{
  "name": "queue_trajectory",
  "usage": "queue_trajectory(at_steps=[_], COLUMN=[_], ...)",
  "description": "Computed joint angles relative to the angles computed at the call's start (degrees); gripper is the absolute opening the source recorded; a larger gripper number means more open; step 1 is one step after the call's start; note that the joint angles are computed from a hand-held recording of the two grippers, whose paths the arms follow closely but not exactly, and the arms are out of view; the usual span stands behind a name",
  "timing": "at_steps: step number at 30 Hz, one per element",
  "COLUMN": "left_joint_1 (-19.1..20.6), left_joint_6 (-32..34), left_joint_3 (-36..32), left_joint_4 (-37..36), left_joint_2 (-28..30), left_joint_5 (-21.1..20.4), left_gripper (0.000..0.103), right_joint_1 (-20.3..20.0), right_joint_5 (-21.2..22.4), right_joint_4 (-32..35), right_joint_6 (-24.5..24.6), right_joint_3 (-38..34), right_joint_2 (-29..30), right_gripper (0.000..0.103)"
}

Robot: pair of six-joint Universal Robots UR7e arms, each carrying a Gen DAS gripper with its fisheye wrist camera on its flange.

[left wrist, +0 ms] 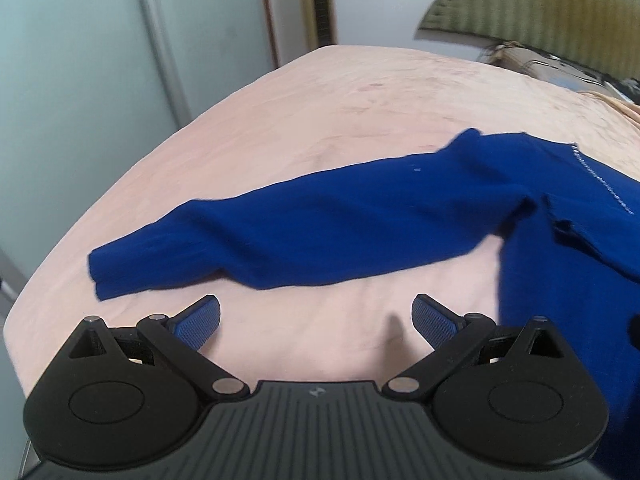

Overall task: Fold small clothes
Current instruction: 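Move the left gripper to the other sleeve cuff and close on it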

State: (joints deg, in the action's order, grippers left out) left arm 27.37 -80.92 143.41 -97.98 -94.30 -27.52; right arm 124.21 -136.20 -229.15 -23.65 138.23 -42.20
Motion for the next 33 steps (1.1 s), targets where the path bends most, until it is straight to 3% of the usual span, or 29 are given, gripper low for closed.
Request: queue_trajectory(at_steps=[13,25,29,33], left_joint_1=[1.5,2.4,4.6,6.7], left_joint_6=[-13.6,-17.3,-19.5,-28.1], left_joint_3=[-3.2,-4.3,-1.4,2.8], left_joint_4=[13.2,15.4,9.6,7.7], left_joint_2=[-1.9,-1.2,-8.5,-18.6], left_joint_5=[-0.2,-0.2,1.4,5.6], left_gripper=[0.103,0.103,0.103,0.103], right_joint_1=[-0.5,-1.3,-1.3,-1.4], right_joint_5=[1.2,2.5,2.9,3.2], right_joint_4=[-1.3,-1.8,-1.6,-1.4], right_joint_6=[2.4,3.8,3.6,3.6], right_joint_3=[1.7,3.0,3.1,3.6], right_joint_2=[0.0,-0.4,-0.5,-0.7], right_gripper=[0.097,0.097,0.097,0.098])
